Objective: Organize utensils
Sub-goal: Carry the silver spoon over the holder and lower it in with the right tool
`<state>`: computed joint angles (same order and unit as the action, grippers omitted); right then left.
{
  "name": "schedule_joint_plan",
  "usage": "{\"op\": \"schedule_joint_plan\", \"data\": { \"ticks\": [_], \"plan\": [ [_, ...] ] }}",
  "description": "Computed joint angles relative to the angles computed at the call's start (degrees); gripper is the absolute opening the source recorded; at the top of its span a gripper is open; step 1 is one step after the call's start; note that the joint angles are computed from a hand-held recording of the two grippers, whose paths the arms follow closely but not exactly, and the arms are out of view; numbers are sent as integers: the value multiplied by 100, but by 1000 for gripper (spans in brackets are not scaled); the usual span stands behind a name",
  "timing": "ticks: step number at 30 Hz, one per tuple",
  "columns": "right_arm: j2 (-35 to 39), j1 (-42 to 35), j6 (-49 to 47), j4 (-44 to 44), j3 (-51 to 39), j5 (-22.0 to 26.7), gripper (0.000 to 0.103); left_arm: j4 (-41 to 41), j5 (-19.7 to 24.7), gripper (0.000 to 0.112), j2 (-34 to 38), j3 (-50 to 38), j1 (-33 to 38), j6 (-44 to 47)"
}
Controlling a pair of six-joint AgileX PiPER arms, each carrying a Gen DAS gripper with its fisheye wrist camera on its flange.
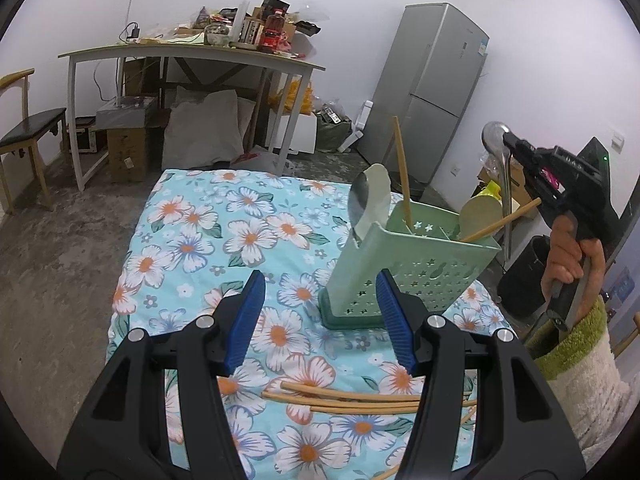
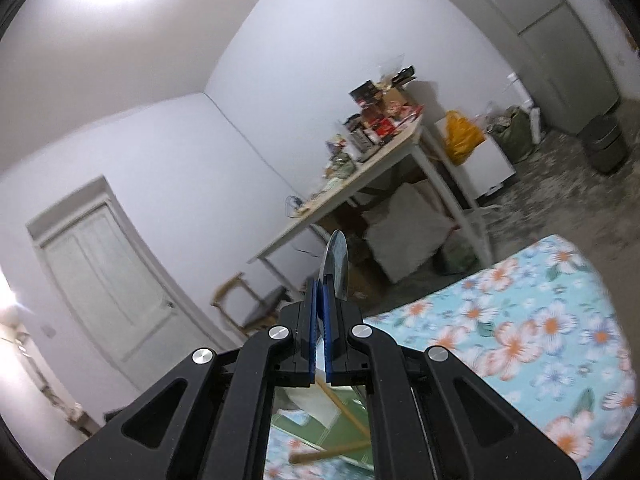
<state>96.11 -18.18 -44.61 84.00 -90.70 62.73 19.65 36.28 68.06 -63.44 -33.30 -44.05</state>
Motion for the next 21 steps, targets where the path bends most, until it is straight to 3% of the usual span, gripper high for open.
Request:
{"op": "schedule_joint_plan", "data": {
  "ticks": [9, 21],
  "plan": [
    [826, 167, -75, 888, -556, 490, 3, 7, 36, 54, 21, 17, 55, -8],
    [1184, 369, -882, 1060, -461, 405, 3, 115, 180, 55, -11, -11, 39, -73]
  ]
}}
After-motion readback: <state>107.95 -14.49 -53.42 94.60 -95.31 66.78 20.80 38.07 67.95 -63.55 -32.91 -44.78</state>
